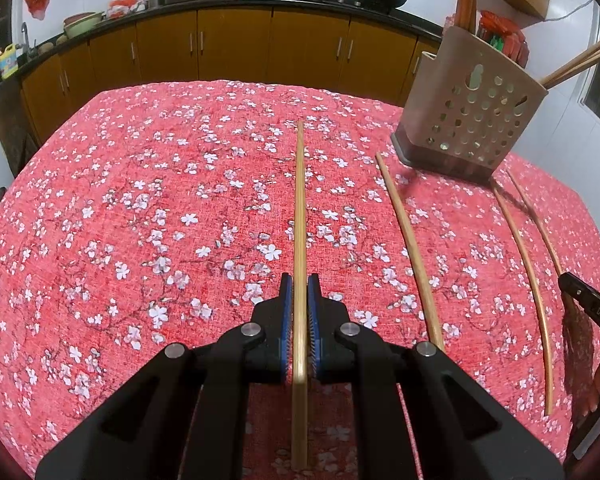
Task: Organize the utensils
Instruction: 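Hold the chopsticks closed in both tools just above the cloth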
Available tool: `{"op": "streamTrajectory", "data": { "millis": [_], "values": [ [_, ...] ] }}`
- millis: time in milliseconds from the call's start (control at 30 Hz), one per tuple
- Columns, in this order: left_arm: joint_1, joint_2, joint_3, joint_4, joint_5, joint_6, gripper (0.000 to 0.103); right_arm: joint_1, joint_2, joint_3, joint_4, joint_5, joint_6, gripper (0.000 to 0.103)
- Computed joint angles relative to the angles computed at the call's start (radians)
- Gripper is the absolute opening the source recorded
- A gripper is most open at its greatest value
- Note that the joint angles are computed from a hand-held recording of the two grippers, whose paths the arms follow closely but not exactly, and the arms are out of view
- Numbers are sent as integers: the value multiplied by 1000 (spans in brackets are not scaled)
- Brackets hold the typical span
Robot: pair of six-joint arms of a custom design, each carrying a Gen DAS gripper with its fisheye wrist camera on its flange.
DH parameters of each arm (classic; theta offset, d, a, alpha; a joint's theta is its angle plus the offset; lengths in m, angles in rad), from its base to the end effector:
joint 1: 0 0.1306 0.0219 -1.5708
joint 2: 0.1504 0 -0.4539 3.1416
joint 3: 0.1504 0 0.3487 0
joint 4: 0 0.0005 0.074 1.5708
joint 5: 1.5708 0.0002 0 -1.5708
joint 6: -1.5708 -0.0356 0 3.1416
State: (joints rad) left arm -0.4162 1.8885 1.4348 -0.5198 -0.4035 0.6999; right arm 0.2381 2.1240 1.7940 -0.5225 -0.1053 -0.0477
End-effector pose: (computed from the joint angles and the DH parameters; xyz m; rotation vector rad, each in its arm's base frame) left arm 0.5542 -0.2302 0.2945 -0.4950 2.3841 0.0255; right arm 0.6963 0.1723 0.2812 -0.2792 2.4173 0.2570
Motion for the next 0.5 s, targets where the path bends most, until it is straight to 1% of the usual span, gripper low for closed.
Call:
{"op": "streamTrajectory", "data": {
  "millis": [433,500],
  "values": [
    [-1,-7,-11,19,13,25,10,0,0,3,-3,-4,-5,8],
    [-8,-11,-16,12,2,34,10,1,-3,-2,-3,-1,-3,8]
  ]
}}
